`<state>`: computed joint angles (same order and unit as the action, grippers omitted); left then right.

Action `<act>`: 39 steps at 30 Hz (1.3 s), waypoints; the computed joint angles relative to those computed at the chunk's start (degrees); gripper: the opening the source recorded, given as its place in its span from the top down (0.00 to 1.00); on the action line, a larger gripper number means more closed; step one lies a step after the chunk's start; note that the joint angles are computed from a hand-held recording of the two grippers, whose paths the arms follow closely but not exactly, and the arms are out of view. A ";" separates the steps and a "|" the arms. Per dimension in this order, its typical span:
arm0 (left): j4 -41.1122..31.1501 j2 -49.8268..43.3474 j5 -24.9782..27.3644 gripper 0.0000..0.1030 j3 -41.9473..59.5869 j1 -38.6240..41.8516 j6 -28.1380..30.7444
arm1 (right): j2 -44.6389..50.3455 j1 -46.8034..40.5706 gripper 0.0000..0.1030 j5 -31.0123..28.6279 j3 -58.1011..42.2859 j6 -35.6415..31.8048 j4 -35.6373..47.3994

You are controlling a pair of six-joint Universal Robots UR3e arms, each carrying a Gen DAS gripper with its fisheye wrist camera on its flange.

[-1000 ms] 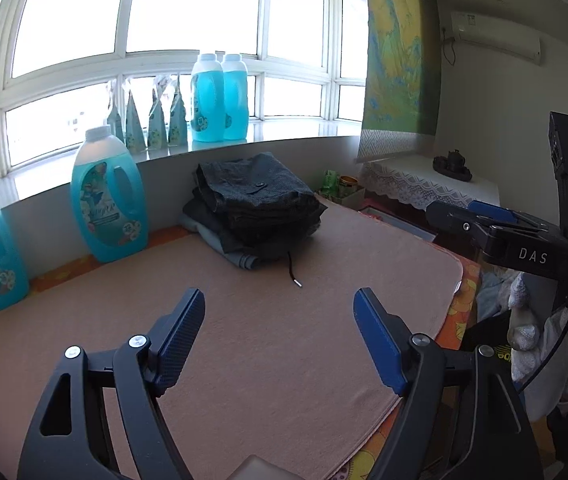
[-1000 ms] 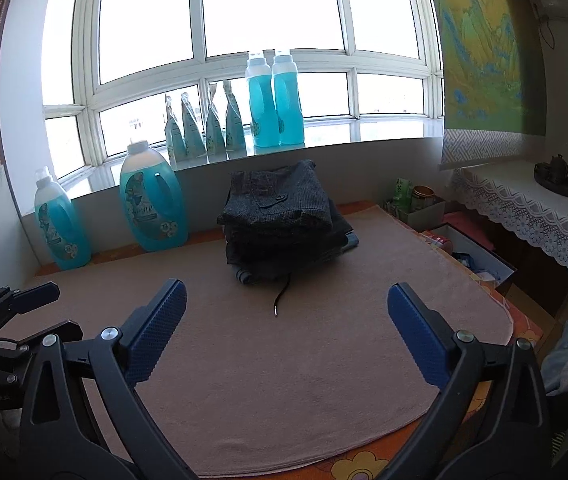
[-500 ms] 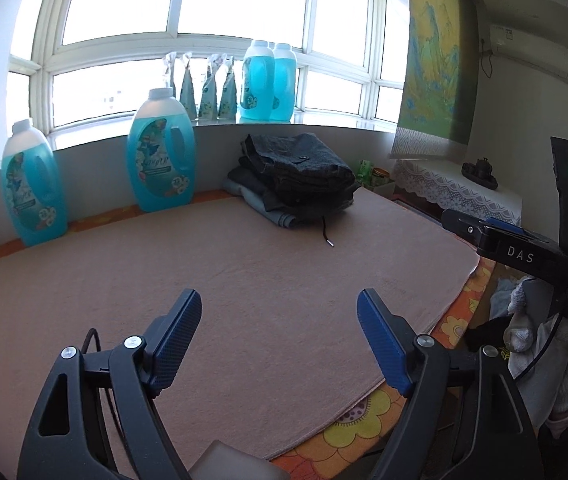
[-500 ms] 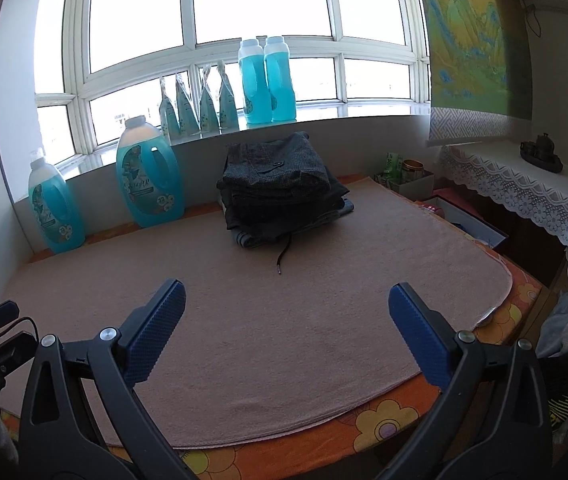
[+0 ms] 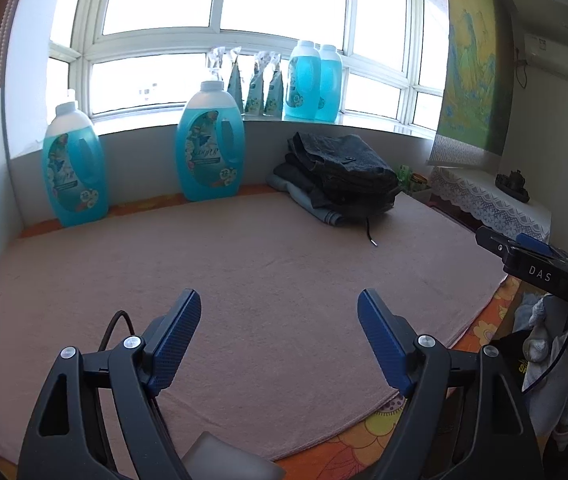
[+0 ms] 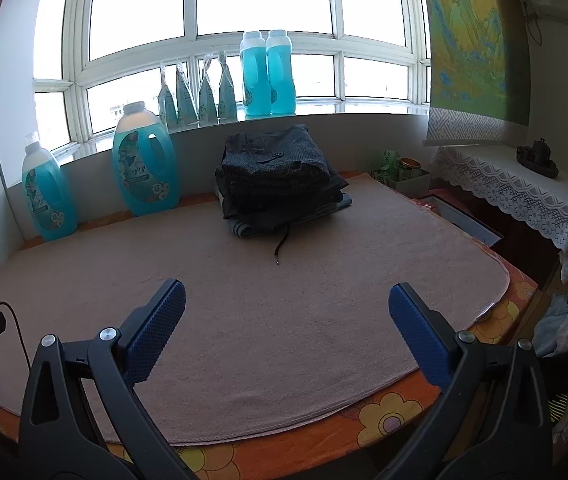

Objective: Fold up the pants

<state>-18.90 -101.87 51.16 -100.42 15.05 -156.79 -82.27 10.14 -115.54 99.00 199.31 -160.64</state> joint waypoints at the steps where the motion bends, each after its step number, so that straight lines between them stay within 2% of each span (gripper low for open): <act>1: 0.12 -0.19 -0.04 0.21 0.06 0.03 -0.15 | 0.05 -0.04 0.00 0.08 -0.10 0.06 0.04; 39: 0.86 -0.23 -0.20 0.21 -0.01 0.82 -1.35 | 1.88 0.89 0.00 0.34 -1.94 0.49 0.37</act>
<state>-18.04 -102.10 50.96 -100.43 15.87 -158.14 -80.39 11.03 -115.20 97.06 199.79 -160.26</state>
